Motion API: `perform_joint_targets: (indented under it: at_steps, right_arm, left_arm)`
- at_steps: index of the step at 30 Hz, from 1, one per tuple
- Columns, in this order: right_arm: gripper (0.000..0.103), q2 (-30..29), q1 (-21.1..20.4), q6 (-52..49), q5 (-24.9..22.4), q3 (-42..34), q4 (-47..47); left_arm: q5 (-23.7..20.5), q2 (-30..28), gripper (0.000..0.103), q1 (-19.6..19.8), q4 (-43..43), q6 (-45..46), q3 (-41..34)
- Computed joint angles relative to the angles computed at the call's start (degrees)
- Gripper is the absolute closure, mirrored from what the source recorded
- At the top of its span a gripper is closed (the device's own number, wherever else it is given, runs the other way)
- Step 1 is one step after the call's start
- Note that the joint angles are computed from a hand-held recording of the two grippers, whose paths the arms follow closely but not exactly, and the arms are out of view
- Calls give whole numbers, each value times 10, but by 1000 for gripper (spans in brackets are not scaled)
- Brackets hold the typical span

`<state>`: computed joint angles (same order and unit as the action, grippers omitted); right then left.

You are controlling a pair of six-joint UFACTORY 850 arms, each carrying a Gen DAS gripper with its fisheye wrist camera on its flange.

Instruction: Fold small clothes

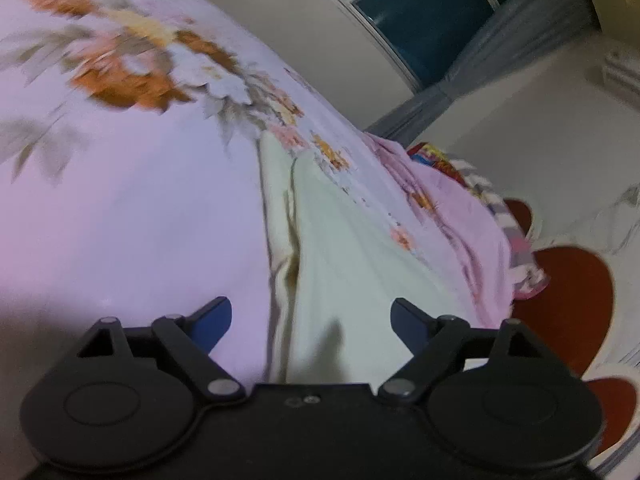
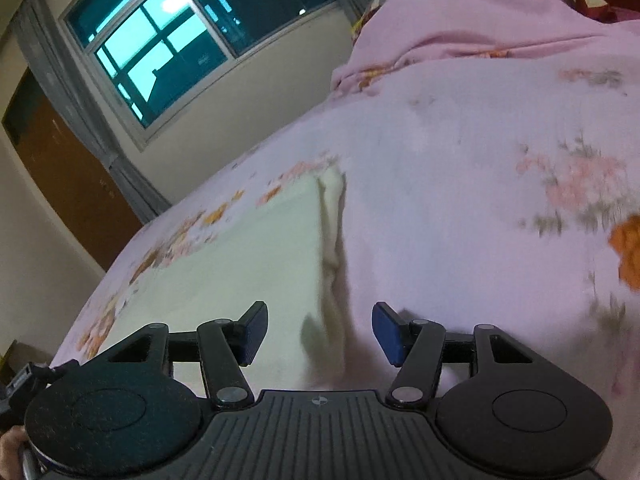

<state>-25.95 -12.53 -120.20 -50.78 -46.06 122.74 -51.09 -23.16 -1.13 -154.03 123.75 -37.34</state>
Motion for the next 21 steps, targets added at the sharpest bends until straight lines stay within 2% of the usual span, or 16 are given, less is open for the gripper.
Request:
perform_joint_targets:
  at_steps: [3,6,8,10,16,17,18,19,21]
  right_arm:
    - [44,-17,-2,0,4,-21,8]
    - [44,-31,-10,-2,3,-35,0]
    - [44,-38,-16,-20,0,-40,-1]
    - [44,-46,-28,-27,-8,-44,-2]
    - [44,-63,-59,-44,-12,-59,33]
    - [44,-65,-66,-50,-11,-61,37]
    - [44,-66,-72,-56,-6,-62,45]
    - [44,-67,-78,-63,0,-62,52]
    - [44,-66,-87,-95,18,-61,80]
  left_arm:
    - [-7,-41,19,10,26,-11,-48]
    - [-28,-82,28,33,92,-48,-98]
    - [-29,-104,51,45,123,-78,-127]
    - [-39,-129,58,59,164,-109,-155]
    - [-55,-167,56,75,249,-140,-210]
    - [-51,-169,59,74,249,-135,-214]
    - [-31,-167,66,68,234,-119,-215]
    - [8,-160,78,57,210,-97,-215]
    - [44,-150,85,45,191,-77,-217]
